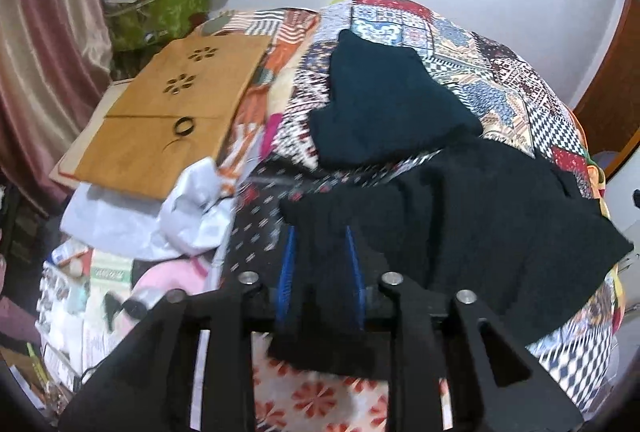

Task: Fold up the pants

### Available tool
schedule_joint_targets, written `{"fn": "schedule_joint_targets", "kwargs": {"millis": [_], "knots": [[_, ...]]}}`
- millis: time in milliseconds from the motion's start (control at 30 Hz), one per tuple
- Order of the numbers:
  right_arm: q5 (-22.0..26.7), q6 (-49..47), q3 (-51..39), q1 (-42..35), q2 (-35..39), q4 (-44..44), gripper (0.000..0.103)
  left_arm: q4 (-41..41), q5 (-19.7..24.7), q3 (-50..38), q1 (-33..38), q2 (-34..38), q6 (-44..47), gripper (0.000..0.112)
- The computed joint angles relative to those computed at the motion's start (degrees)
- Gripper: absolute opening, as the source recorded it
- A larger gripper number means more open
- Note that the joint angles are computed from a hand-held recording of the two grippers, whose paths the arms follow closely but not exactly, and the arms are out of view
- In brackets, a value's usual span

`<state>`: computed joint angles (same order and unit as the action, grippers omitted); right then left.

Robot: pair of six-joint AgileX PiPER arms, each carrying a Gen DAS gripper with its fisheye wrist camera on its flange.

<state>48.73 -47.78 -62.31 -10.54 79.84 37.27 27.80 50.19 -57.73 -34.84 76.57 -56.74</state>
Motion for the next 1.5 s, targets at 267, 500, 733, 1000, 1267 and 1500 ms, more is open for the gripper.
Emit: {"fn": "schedule_joint_targets", "kwargs": {"millis": [267, 500, 733, 1000, 1267, 1500], "knots": [[-1.1, 8.1, -13.5, 3.9, 15.0, -6.1, 0.049, -1.4, -1.6, -12.7, 2.4, 14.1, 4.6, 0.071], [1.8, 14.3, -27.7, 7.3, 30.1, -10.0, 0.049, -4.0, -2.8, -19.3, 5.0, 23.4, 8.1, 0.089], [8.5, 19.3, -40.9, 9.4, 42.6, -11.9, 0.049, -4.8, -1.8, -23.6, 5.4, 30.5, 10.7, 0.089], [3.5, 17.0, -36.2, 8.7, 41.7, -11.1, 0.013, -4.9, -0.6, -27.3, 3.3, 33.8, 11.5, 0.089], [4.0, 13.0, -31.7, 2.1, 34.3, -4.3, 0.006, -3.0, 4.9, -30.3, -1.2, 32.0, 11.0, 0.089], [8.7, 7.3, -30.6, -9.0, 22.8, 2.1, 0.006, -2.4, 10.2, -37.8, -5.9, 32.5, 11.4, 0.092]]}}
